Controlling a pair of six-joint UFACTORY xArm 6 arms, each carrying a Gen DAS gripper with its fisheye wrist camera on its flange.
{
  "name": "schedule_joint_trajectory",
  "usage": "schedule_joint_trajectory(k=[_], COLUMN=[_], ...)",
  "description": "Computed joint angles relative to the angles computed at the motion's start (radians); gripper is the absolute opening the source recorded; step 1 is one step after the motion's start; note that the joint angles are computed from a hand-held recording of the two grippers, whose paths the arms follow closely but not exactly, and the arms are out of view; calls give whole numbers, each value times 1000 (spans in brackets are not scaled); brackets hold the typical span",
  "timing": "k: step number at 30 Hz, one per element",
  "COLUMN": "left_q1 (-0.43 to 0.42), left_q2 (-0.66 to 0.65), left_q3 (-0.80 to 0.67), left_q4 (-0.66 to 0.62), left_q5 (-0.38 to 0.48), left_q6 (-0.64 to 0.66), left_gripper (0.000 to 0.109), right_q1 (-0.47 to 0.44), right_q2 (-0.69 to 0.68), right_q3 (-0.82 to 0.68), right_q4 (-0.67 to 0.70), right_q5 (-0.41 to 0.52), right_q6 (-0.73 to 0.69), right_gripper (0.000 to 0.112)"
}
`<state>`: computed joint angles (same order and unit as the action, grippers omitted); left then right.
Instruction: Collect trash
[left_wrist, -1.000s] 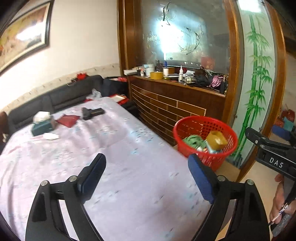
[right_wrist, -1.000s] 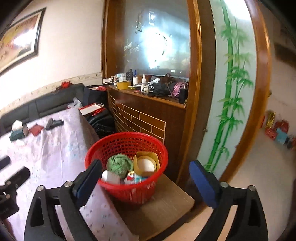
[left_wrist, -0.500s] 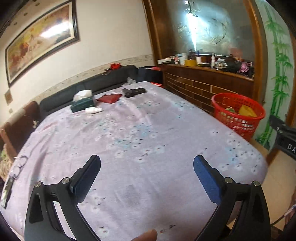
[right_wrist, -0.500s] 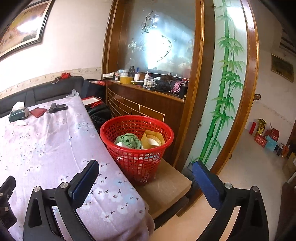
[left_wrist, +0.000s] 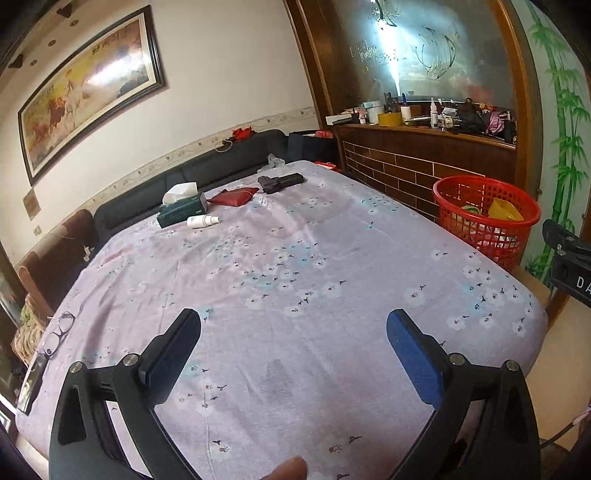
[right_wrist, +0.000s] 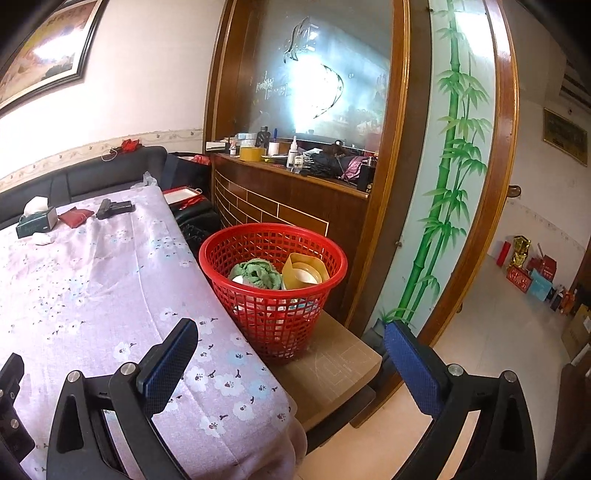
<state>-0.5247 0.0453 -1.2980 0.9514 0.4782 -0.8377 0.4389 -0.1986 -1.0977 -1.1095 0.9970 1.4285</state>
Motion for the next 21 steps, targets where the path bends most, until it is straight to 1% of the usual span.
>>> schedule_joint_trajectory(k=[3,12,21], left_q1=[1,6,8], left_q2=[-2,-5,-6], left_q3=[4,13,15], left_q4=[1,-56,-53], left_q5=[-6,-13,-12], left_q6=[-3,31,27], left_gripper=[100,100,100], right_q1=[1,8,12], right_q2=[3,15,24], right_q3=[-2,-11,-21], right_q4=[-4,0,4], right_q5=[0,1,2], right_q6=[1,-9,-19], right_gripper=[102,102,102])
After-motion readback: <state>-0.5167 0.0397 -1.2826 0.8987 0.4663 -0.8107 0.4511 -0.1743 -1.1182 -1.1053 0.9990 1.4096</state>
